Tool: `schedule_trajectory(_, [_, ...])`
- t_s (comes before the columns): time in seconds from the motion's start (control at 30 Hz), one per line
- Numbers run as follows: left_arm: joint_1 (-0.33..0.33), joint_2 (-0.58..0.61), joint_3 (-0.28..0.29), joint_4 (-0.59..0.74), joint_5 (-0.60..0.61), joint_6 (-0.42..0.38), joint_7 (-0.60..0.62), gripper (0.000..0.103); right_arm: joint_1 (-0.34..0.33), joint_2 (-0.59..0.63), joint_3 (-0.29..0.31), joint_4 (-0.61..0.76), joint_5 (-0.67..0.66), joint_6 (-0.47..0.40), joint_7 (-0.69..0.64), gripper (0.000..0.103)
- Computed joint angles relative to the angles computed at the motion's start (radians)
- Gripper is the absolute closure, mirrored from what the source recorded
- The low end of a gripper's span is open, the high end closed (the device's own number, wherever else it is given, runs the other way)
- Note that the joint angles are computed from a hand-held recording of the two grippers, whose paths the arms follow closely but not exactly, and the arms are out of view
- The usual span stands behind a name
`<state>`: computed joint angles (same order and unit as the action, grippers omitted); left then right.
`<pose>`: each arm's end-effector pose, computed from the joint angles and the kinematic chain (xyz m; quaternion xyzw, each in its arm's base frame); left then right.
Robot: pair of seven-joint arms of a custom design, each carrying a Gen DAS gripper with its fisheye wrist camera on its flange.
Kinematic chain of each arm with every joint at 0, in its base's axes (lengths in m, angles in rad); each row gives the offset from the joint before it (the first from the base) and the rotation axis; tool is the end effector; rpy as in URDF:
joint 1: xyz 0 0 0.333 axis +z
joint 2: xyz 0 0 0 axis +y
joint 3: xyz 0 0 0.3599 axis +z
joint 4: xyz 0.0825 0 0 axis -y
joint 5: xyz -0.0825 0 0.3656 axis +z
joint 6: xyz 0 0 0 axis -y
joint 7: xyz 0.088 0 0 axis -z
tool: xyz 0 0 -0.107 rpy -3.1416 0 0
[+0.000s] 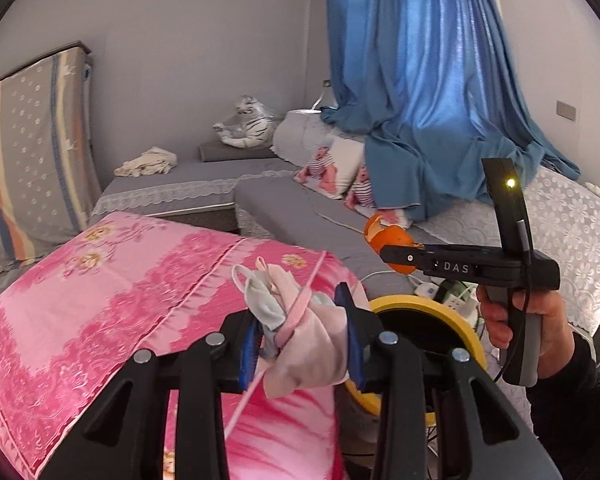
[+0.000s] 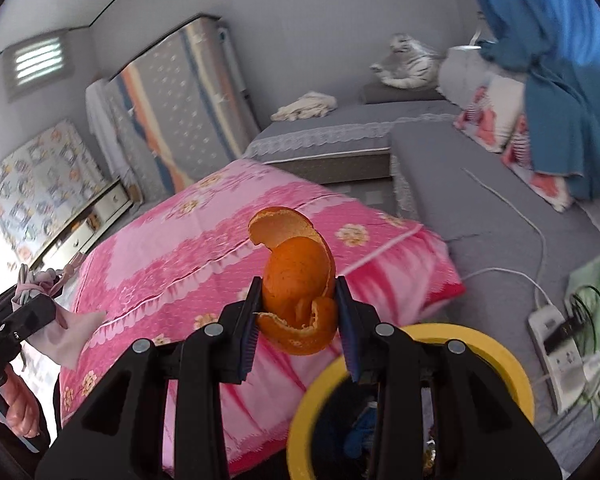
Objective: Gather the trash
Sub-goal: 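Carry the white tissue and orange peel with both tools over the yellow bin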
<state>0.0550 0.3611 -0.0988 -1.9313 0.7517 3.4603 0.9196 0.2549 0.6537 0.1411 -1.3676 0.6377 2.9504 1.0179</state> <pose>0.6419 -0.0990 0.4800 -0.5310 0.6643 -0.4344 0.2968 0.7480 0.2320 0.4782 -0.7099 0.5203 -0.1750 0.4413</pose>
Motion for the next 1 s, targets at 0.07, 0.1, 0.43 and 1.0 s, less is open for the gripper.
schedule_trajectory(0.07, [0.027,0.014,-0.047,0.026,0.028,-0.017,-0.013,0.070,-0.009,-0.019,-0.003,-0.038,0.015,0.041,0.003,0.070])
schedule_trajectory(0.1, [0.030,0.018,-0.057,0.035,0.035,-0.023,-0.014,0.070,-0.019,-0.026,0.004,-0.054,0.026,0.056,-0.001,0.070])
schedule_trajectory(0.43, [0.154,0.096,-0.289,0.131,0.107,-0.121,0.024,0.070,-0.111,-0.073,0.077,-0.169,0.124,0.160,-0.068,0.070])
schedule_trajectory(1.0, [0.200,0.312,-0.545,0.292,-0.079,-0.304,0.356,0.070,-0.087,-0.092,-0.011,-0.240,0.130,0.208,0.013,0.070])
